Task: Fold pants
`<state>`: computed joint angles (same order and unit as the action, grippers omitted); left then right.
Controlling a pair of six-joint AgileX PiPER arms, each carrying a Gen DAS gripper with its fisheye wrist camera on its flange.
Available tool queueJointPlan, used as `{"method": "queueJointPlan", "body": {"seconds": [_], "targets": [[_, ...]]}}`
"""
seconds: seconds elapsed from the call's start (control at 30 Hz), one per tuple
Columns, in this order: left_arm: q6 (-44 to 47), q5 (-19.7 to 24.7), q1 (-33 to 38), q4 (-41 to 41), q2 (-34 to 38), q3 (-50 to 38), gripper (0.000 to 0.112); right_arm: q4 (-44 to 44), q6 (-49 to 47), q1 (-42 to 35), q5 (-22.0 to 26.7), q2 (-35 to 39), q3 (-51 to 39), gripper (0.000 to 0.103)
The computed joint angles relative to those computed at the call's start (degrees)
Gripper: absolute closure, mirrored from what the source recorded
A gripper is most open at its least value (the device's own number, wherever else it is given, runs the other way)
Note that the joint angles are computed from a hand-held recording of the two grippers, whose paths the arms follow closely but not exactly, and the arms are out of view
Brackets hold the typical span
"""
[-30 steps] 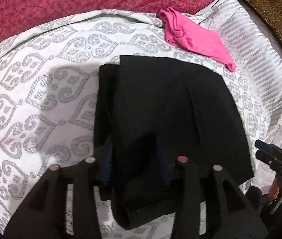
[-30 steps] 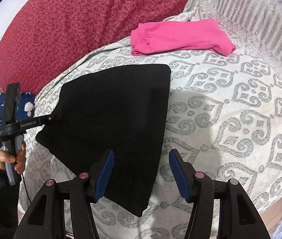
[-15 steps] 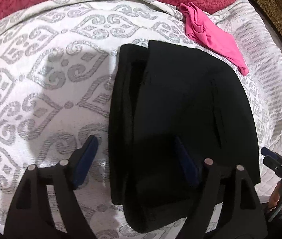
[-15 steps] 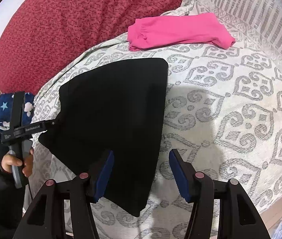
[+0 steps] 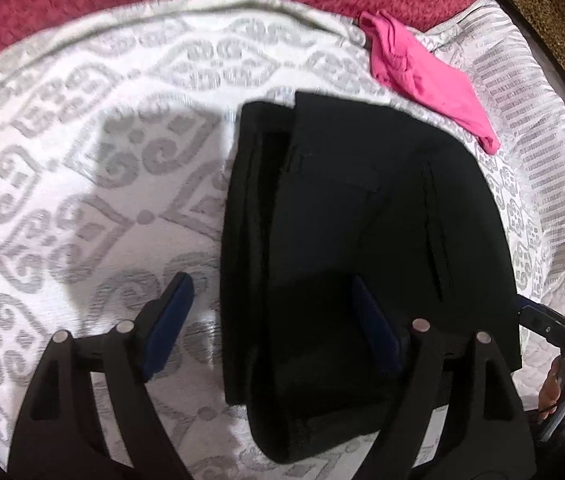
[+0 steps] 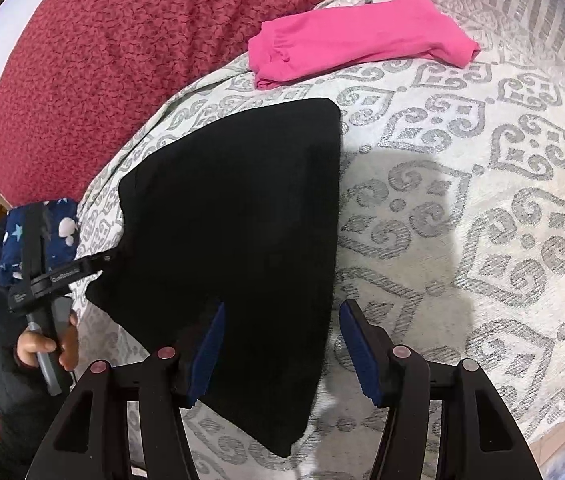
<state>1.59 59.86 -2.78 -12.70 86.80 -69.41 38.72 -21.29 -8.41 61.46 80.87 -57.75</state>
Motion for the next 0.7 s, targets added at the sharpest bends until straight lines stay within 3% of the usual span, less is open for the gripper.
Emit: {"method": "queueJointPlan", "body": {"seconds": [0.1, 0.23, 0.43, 0.47, 0.5, 0.53, 0.7], "targets": [[0.8, -1.1, 0.0, -0.7, -2.2, -0.4, 0.031, 0.2, -0.3, -0.6, 0.1, 0.2, 0.2, 0.043], [0.9, 0.0, -1.4, -1.7, 0.5, -3.5, 0.032, 1.3, 0.1, -0.5, 0.1, 1.5, -0.6, 0.043], [-6.0, -0.6, -7.3, 7.3, 8.2, -10.7, 0.033, 0.0, 2.3, 2.3, -0.7, 2.7, -1.3, 0.043], [-6.2, -0.9, -6.8, 6.9, 9.2, -11.9, 0.035, 0.0, 2.1, 2.4, -0.6, 2.8, -1.1, 0.043], [-5.5, -1.2, -5.9, 5.1, 10.1, -13.0, 0.054, 0.3, 1.6, 2.5, -0.6, 3.1, -0.6, 0.043], [-4.5, -0.7, -5.2, 3.2, 11.2, -14.1, 0.061, 0.4, 1.2, 2.5, -0.5, 3.3, -0.3, 0.043], [-11.9, -6.3, -8.1, 12.3, 10.8, -11.1, 0.063, 0.9, -0.2, 2.4, -1.6, 2.3, 1.3, 0.043]]}}
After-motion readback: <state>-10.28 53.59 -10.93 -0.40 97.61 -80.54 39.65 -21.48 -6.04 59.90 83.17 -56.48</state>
